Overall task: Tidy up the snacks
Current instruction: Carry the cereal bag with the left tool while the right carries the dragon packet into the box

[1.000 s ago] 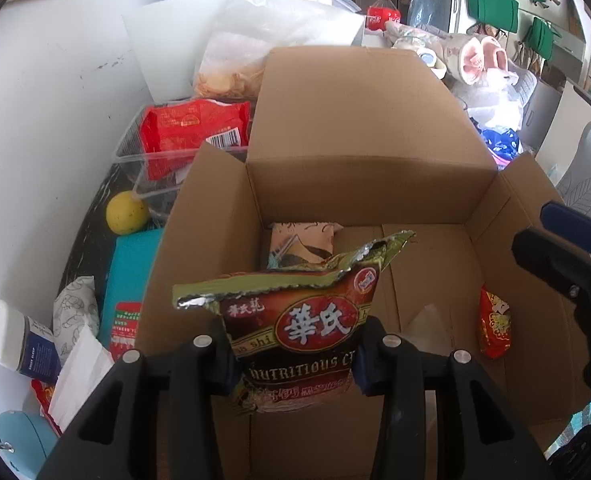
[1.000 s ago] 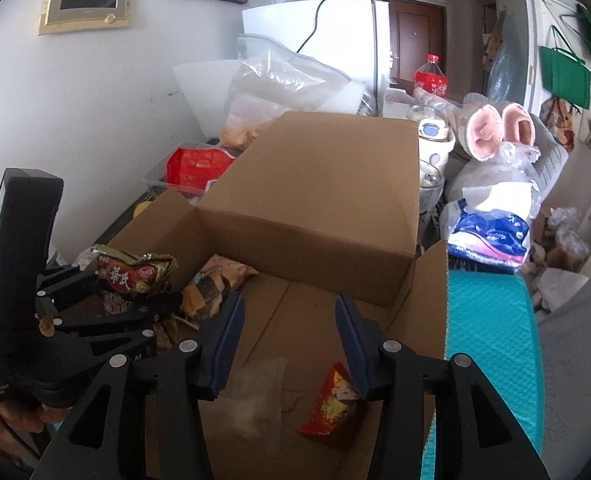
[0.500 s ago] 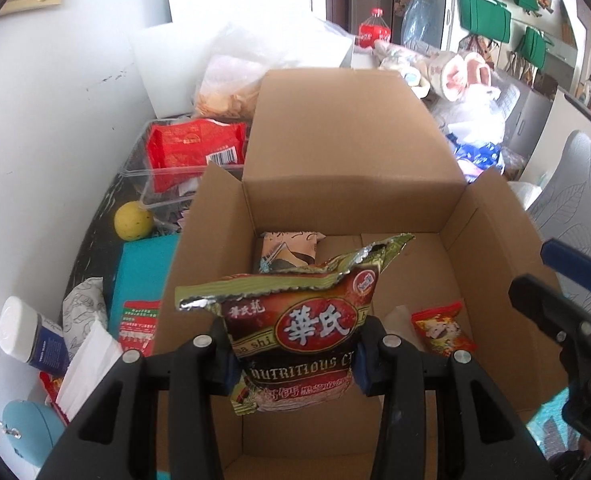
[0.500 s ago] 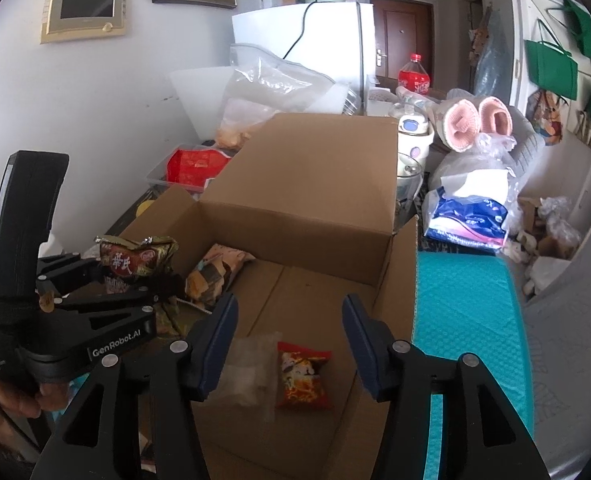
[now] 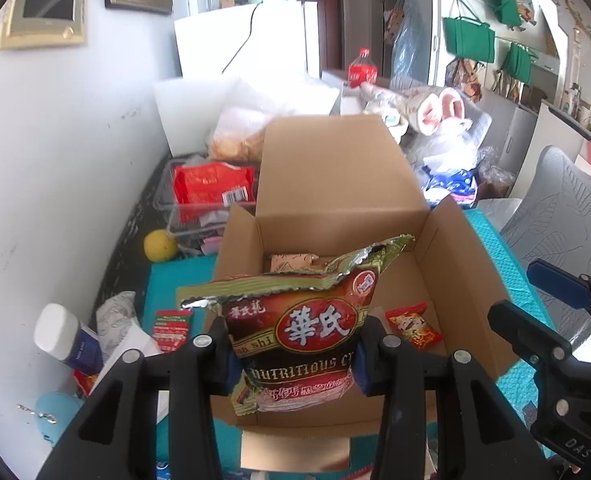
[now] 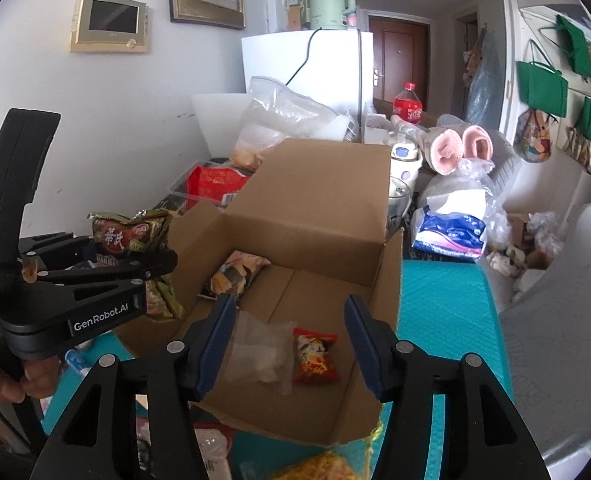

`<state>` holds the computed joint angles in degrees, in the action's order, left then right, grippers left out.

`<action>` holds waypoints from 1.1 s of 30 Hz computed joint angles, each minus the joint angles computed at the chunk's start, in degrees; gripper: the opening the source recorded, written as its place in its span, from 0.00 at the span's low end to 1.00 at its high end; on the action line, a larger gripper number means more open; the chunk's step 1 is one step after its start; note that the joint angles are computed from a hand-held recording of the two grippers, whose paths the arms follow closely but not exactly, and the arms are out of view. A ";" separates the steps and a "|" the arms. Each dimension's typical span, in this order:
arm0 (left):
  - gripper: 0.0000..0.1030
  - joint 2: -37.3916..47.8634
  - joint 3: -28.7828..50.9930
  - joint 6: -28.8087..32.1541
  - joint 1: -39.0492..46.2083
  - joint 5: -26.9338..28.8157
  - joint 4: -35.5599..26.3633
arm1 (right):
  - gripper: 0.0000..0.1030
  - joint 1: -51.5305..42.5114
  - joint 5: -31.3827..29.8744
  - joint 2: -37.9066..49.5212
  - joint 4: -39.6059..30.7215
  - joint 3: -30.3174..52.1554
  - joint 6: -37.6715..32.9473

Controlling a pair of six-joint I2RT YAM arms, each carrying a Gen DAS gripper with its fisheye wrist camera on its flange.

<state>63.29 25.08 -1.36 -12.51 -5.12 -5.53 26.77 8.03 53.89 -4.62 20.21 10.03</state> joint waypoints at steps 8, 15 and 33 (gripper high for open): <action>0.40 -16.18 -2.46 0.60 0.82 3.47 -9.83 | 0.55 7.16 7.19 -13.28 -10.64 -0.24 3.78; 0.40 -30.31 -3.69 0.12 -2.36 2.31 -19.72 | 0.56 16.91 16.20 -23.18 -20.46 0.07 7.88; 0.40 -11.79 -5.22 -0.21 1.92 6.07 2.00 | 0.58 14.78 15.04 -20.51 -17.51 -3.25 9.51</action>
